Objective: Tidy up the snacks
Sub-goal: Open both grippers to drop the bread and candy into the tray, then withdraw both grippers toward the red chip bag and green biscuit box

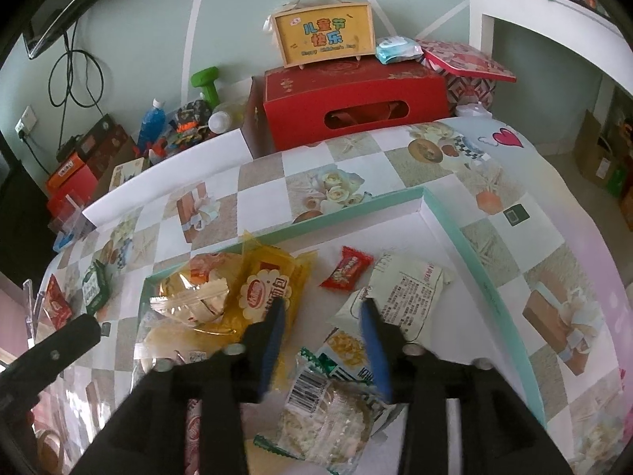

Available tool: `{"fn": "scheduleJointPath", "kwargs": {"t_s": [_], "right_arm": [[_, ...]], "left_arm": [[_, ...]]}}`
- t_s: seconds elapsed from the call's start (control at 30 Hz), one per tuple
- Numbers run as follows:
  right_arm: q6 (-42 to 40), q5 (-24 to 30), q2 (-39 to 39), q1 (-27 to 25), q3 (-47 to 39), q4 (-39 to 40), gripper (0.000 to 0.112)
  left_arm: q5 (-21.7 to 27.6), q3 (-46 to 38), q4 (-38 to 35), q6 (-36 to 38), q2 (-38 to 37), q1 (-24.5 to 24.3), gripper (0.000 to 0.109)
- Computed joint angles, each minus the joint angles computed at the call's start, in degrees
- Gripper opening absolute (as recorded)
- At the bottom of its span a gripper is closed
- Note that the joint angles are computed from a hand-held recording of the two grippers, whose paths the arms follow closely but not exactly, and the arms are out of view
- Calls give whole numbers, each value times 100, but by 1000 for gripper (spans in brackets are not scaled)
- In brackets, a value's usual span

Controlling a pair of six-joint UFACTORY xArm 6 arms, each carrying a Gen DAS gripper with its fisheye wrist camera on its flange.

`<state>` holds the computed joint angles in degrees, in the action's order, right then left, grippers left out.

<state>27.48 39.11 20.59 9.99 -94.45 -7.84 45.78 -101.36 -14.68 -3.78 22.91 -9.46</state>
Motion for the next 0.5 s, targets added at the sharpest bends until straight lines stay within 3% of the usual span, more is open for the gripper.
{"fn": "scheduleJointPath", "kwargs": {"t_s": [0.03,0.07,0.2,0.27,0.4,0.5], "right_arm": [[19,8,7,18,-16,-56,68],[31,31,22,40,-49,-108,70],[62,96,74,106,-148,-234,80],[56,87,88,137,-172,-286,87],[49,4,103,201,-199,-361,103],[-16,0,133,237,-242,-326,103]], "left_arm": [[34,-12,166,-140,24,19,86],[74,-29,284,-248,52,47,89],[127,2,469,-519,91,169,90],[145,18,688,-664,96,195,99],[127,87,1149,-940,81,252,102],[115,116,1199,-1021,69,310,102]]}}
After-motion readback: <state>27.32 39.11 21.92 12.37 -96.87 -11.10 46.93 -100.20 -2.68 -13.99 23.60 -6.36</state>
